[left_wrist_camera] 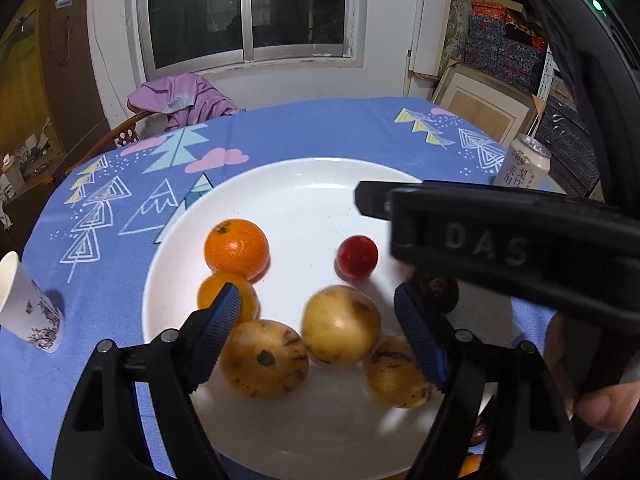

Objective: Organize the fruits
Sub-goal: 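Carry both fruits onto the white plate and set them down, then open both tools and withdraw them toward the fruit pile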

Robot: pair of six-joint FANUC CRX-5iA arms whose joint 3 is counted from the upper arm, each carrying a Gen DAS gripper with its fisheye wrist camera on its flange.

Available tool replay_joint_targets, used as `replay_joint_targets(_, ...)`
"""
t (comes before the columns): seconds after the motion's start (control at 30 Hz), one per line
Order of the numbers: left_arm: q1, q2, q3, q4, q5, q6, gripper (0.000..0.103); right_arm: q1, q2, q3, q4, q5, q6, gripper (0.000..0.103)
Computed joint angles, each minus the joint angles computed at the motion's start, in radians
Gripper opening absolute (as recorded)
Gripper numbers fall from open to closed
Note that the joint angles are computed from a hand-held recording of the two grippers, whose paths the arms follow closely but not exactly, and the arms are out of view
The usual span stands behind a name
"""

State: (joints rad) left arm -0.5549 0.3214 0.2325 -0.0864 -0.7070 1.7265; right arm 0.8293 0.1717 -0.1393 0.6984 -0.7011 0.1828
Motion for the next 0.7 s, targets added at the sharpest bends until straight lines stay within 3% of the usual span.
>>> replay_joint_targets(0.23,0.007,-0.163,-0.104,-0.107,0.011,0.124,0.078,0.067,-0.130,-0.099,0.120,-0.016,-0.145,0.063)
replay_joint_targets(0.27,0.009,-0.214,-0.159,-0.129,0.034,0.153,0.083,0.092,-0.157,-0.124,0.143,-0.027,-0.161,0.064)
replay_joint_targets(0.33,0.011,-0.300,-0.255,-0.162,0.040,0.199,0.088,0.157,-0.225,-0.212,0.247,-0.062,-0.265,0.074)
replay_joint_targets(0.43,0.009,-0.419,-0.385,-0.189,0.052,0.236,0.088,0.284,-0.346,-0.382,0.398,-0.117,-0.460,0.076)
replay_joint_targets(0.53,-0.008,-0.538,-0.520,-0.209,0.077,0.244,0.088,0.418,-0.429,-0.527,0.520,-0.204,-0.654,0.088)
replay_joint_targets(0.6,-0.039,-0.582,-0.562,-0.257,0.050,0.287,0.088,0.518,-0.443,-0.575,0.514,-0.302,-0.712,0.090)
replay_joint_targets(0.7,-0.049,-0.613,-0.598,-0.249,0.036,0.284,0.088,0.569,-0.461,-0.605,0.480,-0.269,-0.705,0.090)
